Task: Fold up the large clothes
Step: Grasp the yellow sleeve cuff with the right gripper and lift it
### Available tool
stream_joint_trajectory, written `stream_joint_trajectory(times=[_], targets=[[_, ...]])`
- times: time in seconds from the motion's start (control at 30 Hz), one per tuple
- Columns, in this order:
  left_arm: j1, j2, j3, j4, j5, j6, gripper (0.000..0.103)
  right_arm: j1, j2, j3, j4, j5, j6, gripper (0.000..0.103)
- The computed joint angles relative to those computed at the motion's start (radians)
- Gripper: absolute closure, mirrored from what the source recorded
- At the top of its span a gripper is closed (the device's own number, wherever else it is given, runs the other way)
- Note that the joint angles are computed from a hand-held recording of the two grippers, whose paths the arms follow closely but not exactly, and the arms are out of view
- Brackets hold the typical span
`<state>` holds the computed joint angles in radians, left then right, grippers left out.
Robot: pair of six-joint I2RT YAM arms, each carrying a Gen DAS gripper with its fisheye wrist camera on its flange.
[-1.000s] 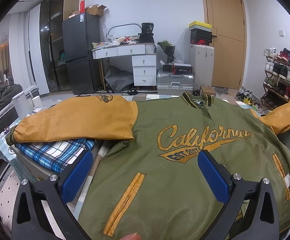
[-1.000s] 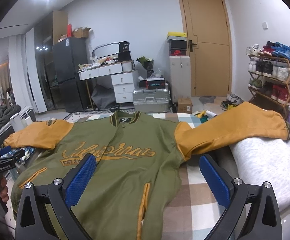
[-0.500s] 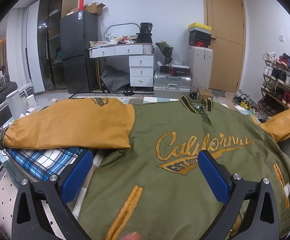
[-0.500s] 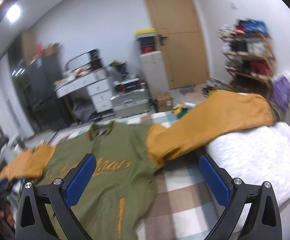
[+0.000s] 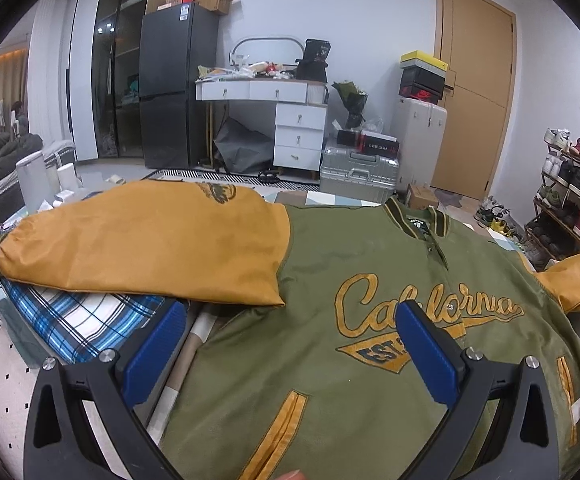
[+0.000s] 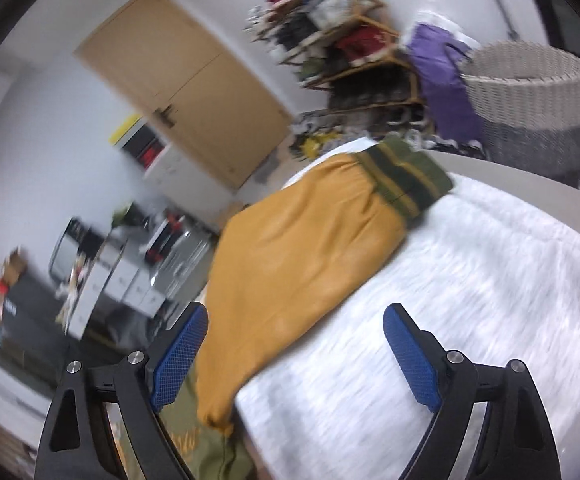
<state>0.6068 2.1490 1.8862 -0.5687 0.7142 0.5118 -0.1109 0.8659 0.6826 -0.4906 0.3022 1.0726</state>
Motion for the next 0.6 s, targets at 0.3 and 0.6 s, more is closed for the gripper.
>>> stream_joint_trajectory(times=[0.3,0.6], targets=[[0.006,-0.005,0.0,0.0,-0.027,-0.003,0.001,-0.283,0.176,-0.02,0.179,-0.241,-0.043,0.013],[0.036,0.014,0.021,0.016,-0.003,-0.024,0.001,-0.105,0.203,0.131,0.04,0.063,-0.048,0.083]])
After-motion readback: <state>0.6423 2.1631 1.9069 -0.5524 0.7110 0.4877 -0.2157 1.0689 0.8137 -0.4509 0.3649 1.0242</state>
